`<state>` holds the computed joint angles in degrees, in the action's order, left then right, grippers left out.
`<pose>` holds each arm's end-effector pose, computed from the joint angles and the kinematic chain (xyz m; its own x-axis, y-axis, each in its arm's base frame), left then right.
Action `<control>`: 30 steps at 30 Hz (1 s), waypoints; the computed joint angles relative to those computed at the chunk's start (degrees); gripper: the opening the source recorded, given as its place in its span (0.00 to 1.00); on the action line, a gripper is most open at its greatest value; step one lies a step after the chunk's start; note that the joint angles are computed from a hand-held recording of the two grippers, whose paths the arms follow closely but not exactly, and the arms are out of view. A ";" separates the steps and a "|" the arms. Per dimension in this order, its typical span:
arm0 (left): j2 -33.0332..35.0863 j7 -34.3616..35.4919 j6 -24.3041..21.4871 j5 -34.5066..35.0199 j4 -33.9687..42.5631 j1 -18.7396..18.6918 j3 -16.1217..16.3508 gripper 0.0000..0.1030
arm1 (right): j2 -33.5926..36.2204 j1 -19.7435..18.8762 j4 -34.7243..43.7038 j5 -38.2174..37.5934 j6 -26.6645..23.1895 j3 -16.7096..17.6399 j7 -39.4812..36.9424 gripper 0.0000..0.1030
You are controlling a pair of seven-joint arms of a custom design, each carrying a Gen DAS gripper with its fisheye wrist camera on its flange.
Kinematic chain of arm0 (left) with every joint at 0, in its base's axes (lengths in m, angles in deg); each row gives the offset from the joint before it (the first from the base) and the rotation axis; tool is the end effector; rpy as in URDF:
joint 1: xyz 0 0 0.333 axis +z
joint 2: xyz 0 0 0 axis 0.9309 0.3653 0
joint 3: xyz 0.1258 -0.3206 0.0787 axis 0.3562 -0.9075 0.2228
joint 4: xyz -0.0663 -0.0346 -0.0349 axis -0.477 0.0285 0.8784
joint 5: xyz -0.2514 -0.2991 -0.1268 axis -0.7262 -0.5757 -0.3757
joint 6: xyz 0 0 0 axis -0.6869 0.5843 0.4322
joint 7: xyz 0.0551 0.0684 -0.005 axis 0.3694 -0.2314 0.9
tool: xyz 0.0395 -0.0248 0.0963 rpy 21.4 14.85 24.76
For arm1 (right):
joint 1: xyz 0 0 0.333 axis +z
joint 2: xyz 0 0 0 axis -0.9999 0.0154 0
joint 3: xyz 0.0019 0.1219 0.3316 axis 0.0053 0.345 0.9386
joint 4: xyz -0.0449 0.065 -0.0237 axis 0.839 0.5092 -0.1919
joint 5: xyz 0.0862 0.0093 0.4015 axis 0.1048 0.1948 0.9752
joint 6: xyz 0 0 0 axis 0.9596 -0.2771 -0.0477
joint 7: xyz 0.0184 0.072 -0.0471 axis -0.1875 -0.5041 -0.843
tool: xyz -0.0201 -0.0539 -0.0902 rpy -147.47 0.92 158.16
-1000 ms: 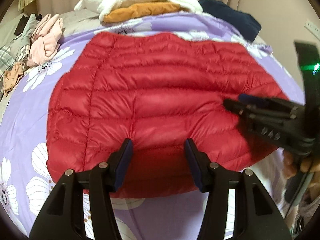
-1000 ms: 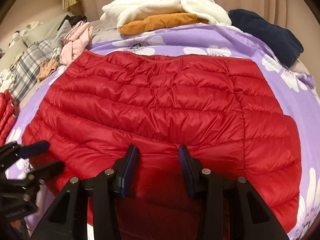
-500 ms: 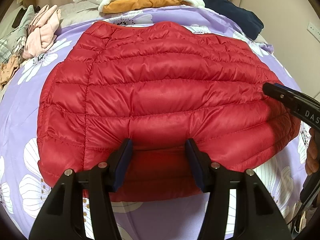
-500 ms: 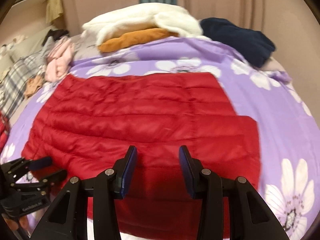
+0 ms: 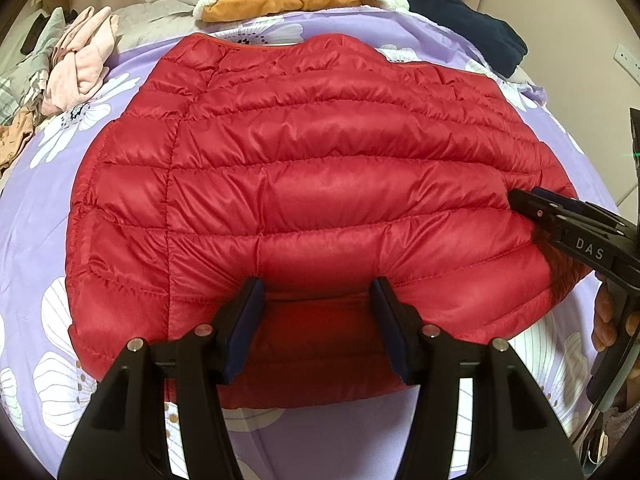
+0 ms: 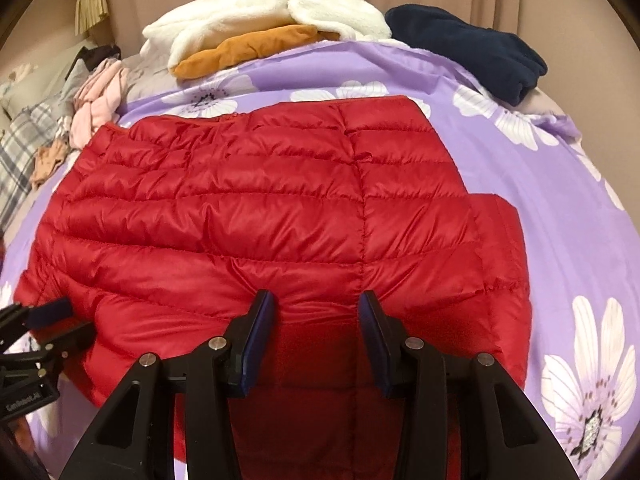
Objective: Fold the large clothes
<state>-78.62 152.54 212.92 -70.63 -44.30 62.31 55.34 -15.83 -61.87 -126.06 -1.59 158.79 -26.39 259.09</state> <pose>0.5668 -0.1428 0.4881 -0.5036 -0.8592 0.0900 -0.7469 0.3807 -0.5451 0.5108 0.3472 0.4791 -0.2971 -0.9531 -0.0574 -0.7077 0.2601 -0.6568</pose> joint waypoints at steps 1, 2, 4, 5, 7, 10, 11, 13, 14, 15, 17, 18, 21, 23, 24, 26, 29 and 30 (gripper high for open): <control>0.00 0.01 0.03 -0.03 -0.01 -0.01 0.01 0.55 | -0.09 -0.07 -0.16 0.06 0.33 -0.05 0.04 0.42; 0.06 -0.03 0.03 -0.01 0.02 -0.02 0.00 0.55 | -0.07 -0.08 -0.15 0.09 0.41 -0.04 0.05 0.42; 0.14 -0.05 0.07 0.01 0.06 -0.03 0.00 0.55 | -0.06 -0.10 -0.16 0.08 0.45 -0.05 0.05 0.42; 0.16 -0.01 0.05 -0.01 0.08 -0.03 0.00 0.55 | -0.08 -0.14 -0.22 0.08 0.50 -0.08 0.00 0.42; 0.18 -0.04 -0.10 -0.17 0.15 -0.03 0.01 0.55 | -0.14 -0.19 -0.34 0.11 0.77 -0.10 0.08 0.42; -0.09 -0.17 -0.98 -1.36 0.30 0.17 0.23 0.56 | -0.19 -0.22 -0.44 0.18 1.13 -0.08 0.28 0.43; -0.33 -0.35 -1.47 -1.99 0.30 0.28 0.36 0.56 | -0.32 -0.29 -0.62 0.27 1.49 -0.11 0.43 0.43; -1.26 -0.41 -2.10 -3.41 -0.15 0.51 0.66 0.57 | -0.73 -0.52 -1.12 0.59 2.35 -0.19 0.71 0.43; -1.85 -0.24 -2.24 -4.22 -0.52 0.61 0.85 0.57 | -1.13 -0.59 -1.50 0.79 2.62 -0.16 1.15 0.44; -2.56 -0.15 -2.43 -4.97 -0.99 0.76 1.11 0.57 | -1.39 -0.71 -1.74 0.87 2.80 -0.14 1.36 0.45; -3.82 0.36 -3.04 -6.86 -1.73 1.07 1.80 0.57 | -2.23 -0.85 -2.45 0.73 3.07 0.01 2.39 0.45; -4.58 0.68 -3.59 -8.21 -2.11 1.30 2.30 0.57 | -2.75 -0.93 -2.89 0.57 3.14 0.13 3.06 0.46; -6.08 0.89 -4.76 -11.33 -2.83 1.87 3.44 0.59 | -4.28 -1.13 -4.02 -0.53 2.58 0.65 5.60 0.46; -6.85 1.38 -6.57 -14.69 -2.95 2.27 4.49 0.61 | -5.37 -1.29 -4.70 -1.75 1.90 1.13 7.52 0.46; -7.17 0.94 -7.13 -15.69 -3.07 2.56 4.76 0.64 | -5.92 -1.36 -5.04 -2.44 1.53 1.40 8.54 0.46; -7.76 0.08 -7.05 -16.67 -3.55 3.12 5.02 0.65 | -6.58 -1.51 -5.27 -3.00 0.76 1.90 9.51 0.46; -8.70 -0.57 -7.82 -18.51 -4.28 3.74 5.76 0.66 | -7.29 -1.62 -5.31 -4.07 -0.17 2.57 10.55 0.46; -8.62 -0.58 -8.50 -19.10 -4.06 4.02 6.15 0.67 | -7.37 -1.58 -5.16 -4.51 -0.49 2.82 10.74 0.46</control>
<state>-87.24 151.95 204.42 -89.73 -48.36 66.33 61.49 -23.20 -63.45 -131.22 -6.09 158.30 -23.58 269.84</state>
